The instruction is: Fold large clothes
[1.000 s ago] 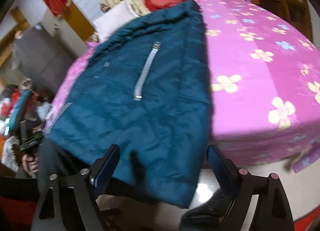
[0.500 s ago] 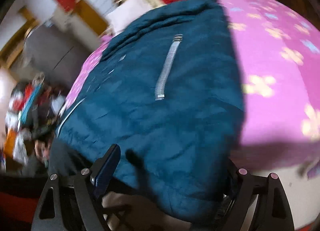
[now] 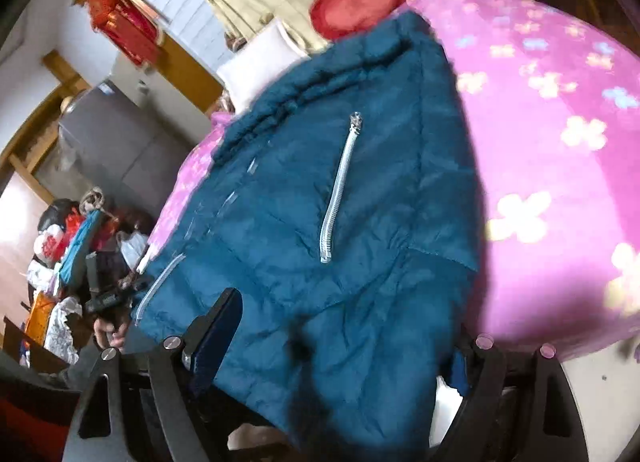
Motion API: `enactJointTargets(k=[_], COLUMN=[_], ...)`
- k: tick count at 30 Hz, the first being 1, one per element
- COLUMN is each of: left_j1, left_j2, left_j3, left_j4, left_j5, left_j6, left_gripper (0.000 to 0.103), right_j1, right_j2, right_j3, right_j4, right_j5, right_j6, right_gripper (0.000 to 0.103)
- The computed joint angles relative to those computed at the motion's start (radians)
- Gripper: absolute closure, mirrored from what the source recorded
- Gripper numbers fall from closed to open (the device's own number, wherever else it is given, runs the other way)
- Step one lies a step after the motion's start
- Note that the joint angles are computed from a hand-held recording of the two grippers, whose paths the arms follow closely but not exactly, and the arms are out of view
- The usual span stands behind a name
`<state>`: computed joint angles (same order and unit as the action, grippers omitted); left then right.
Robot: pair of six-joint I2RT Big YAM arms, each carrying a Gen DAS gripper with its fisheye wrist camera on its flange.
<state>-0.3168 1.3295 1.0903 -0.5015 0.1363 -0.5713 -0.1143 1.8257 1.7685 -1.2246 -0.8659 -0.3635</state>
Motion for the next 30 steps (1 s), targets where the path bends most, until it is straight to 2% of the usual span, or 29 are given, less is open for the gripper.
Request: enactJointTargets(k=[3, 6, 7, 8, 9, 10, 11, 14, 17, 19, 21, 22, 23, 24, 26, 27, 30], left_j1=[-0.02, -0.041, -0.043, -0.044, -0.043, -0.041, -0.042, -0.048, -0.056, -0.06, -0.064, -0.068, -0.071, -0.069, -0.057, -0.058, -0.091], left_j2=[-0.003, 0.001, 0.001, -0.002, -0.004, -0.006, -0.009, -0.013, -0.014, -0.015, -0.014, -0.011, -0.006, 0.0, -0.002, -0.001, 0.016], left_j3=[-0.005, 0.001, -0.001, -0.007, -0.013, -0.019, -0.026, -0.035, -0.036, -0.038, -0.036, -0.027, -0.013, -0.004, -0.004, 0.0, 0.037], left_j4=[0.002, -0.01, -0.006, 0.002, 0.014, 0.024, 0.036, 0.055, 0.06, 0.067, 0.065, 0.043, 0.009, -0.019, -0.028, -0.04, -0.104], left_j5=[-0.029, -0.07, -0.077, -0.08, -0.081, -0.081, -0.086, -0.108, -0.134, -0.152, -0.166, -0.186, -0.214, -0.231, -0.215, -0.224, -0.316], left_j6=[0.028, 0.067, 0.065, 0.057, 0.049, 0.043, 0.031, 0.001, -0.026, -0.056, -0.078, -0.088, -0.098, -0.11, -0.143, -0.15, -0.141], left_gripper=[0.035, 0.035, 0.035, 0.034, 0.033, 0.033, 0.033, 0.033, 0.033, 0.033, 0.035, 0.044, 0.064, 0.072, 0.087, 0.087, 0.089], right_j1=[0.029, 0.038, 0.037, 0.039, 0.04, 0.027, 0.026, 0.033, 0.053, 0.055, 0.056, 0.058, 0.059, 0.063, 0.07, 0.077, 0.089], right_j2=[-0.019, -0.031, -0.034, -0.039, -0.042, -0.045, -0.047, -0.068, -0.11, -0.115, -0.105, -0.101, -0.104, -0.103, -0.106, -0.111, -0.126], right_j3=[-0.017, -0.029, -0.034, -0.042, -0.047, -0.051, -0.053, -0.078, -0.141, -0.149, -0.129, -0.12, -0.121, -0.118, -0.121, -0.126, -0.143], right_j4=[0.006, 0.017, 0.025, 0.048, 0.071, 0.074, 0.084, 0.113, 0.207, 0.22, 0.191, 0.18, 0.176, 0.174, 0.18, 0.188, 0.207], right_j5=[0.035, 0.071, 0.082, 0.105, 0.128, 0.139, 0.161, 0.204, 0.264, 0.272, 0.282, 0.291, 0.299, 0.313, 0.33, 0.349, 0.392], right_j6=[-0.03, -0.071, -0.078, -0.065, -0.041, -0.038, -0.024, -0.044, -0.044, -0.047, -0.054, -0.065, -0.075, -0.084, -0.088, -0.095, -0.096], right_gripper=[0.016, 0.022, 0.028, 0.041, 0.048, 0.062, 0.07, 0.071, 0.071, 0.071, 0.071, 0.072, 0.073, 0.074, 0.078, 0.078, 0.078])
